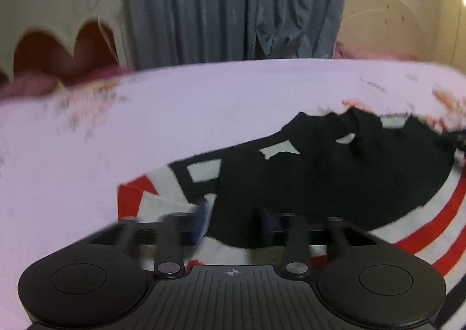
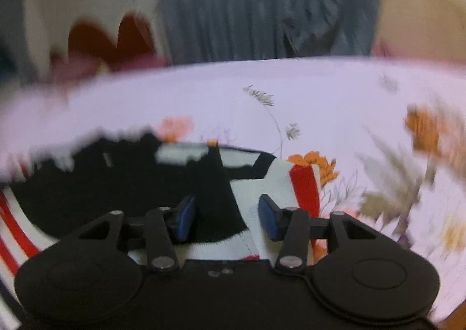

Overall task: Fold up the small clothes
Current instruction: 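Lift the hem with both tools and fold it over toward the collar, then lower the folded hem onto the collar and open both tools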

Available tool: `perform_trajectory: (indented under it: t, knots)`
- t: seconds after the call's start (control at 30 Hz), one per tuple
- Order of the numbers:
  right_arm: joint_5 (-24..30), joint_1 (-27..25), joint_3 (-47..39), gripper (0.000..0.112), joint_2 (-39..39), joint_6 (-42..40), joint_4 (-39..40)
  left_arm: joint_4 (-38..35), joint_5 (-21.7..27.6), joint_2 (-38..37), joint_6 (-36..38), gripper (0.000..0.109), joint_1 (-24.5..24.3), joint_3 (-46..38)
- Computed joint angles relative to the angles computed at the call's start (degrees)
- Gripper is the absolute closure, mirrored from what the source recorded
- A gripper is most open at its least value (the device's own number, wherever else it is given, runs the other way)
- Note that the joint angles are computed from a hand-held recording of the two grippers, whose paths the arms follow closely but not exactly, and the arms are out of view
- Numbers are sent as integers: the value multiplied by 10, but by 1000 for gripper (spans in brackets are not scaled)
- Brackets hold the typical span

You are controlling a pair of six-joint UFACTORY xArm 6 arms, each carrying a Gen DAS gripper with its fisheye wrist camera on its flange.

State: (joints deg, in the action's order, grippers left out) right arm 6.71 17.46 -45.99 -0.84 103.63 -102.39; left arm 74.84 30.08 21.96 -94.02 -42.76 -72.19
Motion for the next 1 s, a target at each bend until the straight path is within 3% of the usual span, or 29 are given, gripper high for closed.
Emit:
perform_trajectory:
  t: [0.03, 0.07, 0.13, 0.2, 0.27, 0.33, 0.43, 0.63, 0.67, 0.7, 0.73, 0.77, 0.8, 0.83, 0.9, 1.0]
  knots:
    - [22, 15, 1, 101, -1, -1, -20, 11, 19, -1, -6, 105, -8, -2]
    - [43, 28, 2, 109, -3, 4, -41, 39, 37, -9, -36, 105, -17, 2]
    - [80, 48, 9, 108, -27, 87, -116, 103, 67, -29, -113, 105, -23, 15]
    - [91, 46, 6, 109, -39, 158, -168, 122, 87, -39, -148, 105, -24, 19]
    - [104, 40, -2, 109, -31, 153, -153, 96, 77, -26, -135, 105, -11, 2]
    - [79, 18, -26, 109, 0, 141, -124, 50, 77, 4, -95, 105, -3, -24]
    - [72, -1, -40, 109, 48, 77, -51, 14, 91, 38, -69, 105, -4, -45]
    - [70, -6, -33, 106, 44, 71, -39, -22, 96, 49, -30, 105, -8, -63]
    - [74, -3, -30, 104, 40, 43, -16, -35, 100, 51, -11, 96, -9, -69]
    - [93, 7, -26, 89, 30, 39, -14, -45, 112, 49, -7, 86, -13, -72]
    - [111, 18, -19, 62, 14, 59, -34, -34, 137, 44, -27, 54, -24, -73]
    - [114, 25, -14, 52, -1, 103, -77, 0, 163, 39, -71, 28, -36, -73]
    - [100, 29, -13, 53, -11, 127, -103, 46, 195, 33, -120, 23, -54, -72]
    - [71, 32, -27, 66, -3, 126, -108, 72, 203, 36, -146, 23, -64, -81]
    - [38, 48, -54, 72, 26, 77, -76, 81, 152, 59, -138, 23, -64, -118]
    - [-6, 66, -99, 64, 81, 19, -18, 25, 73, 129, -40, 23, -61, -206]
